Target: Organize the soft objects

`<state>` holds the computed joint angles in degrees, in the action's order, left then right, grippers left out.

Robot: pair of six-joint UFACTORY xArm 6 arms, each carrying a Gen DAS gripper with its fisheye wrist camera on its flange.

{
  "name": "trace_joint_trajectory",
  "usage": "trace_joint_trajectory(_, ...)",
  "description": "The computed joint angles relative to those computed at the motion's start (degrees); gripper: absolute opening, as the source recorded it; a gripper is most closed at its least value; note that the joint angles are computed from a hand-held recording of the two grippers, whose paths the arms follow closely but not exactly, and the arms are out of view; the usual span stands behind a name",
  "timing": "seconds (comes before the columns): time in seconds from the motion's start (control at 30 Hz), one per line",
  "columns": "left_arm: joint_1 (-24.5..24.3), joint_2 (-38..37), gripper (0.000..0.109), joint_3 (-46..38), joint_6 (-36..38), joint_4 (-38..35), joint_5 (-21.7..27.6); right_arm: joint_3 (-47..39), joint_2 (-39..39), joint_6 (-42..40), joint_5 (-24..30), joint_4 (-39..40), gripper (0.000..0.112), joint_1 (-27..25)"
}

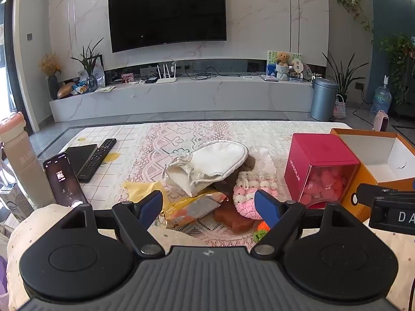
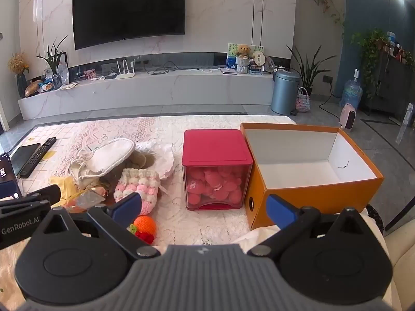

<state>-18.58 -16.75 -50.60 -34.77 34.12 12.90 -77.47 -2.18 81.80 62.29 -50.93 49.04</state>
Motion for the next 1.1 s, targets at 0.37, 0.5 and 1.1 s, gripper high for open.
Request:
trace_joint_trajectory(0.37,0.08,0.2,0.094,0.18,0.93,-0.94,0.42,-0.18,-0.09,-0.55,0.02,0.66,0.1,-0.17)
trace_joint_trajectory(0.5,0.01,0.21,0.094,0.08,1.55,-1.74,0.66,0.19,-0.24,-0.31,-0.07,0.73,0.1,0.0)
trace_joint_trajectory(1.1,-0.03,0.22,0.094,0.13,1.69,-2.12,0.75,0.72,-0.66,-0.2,-0.04,0.55,0.1,-0.04)
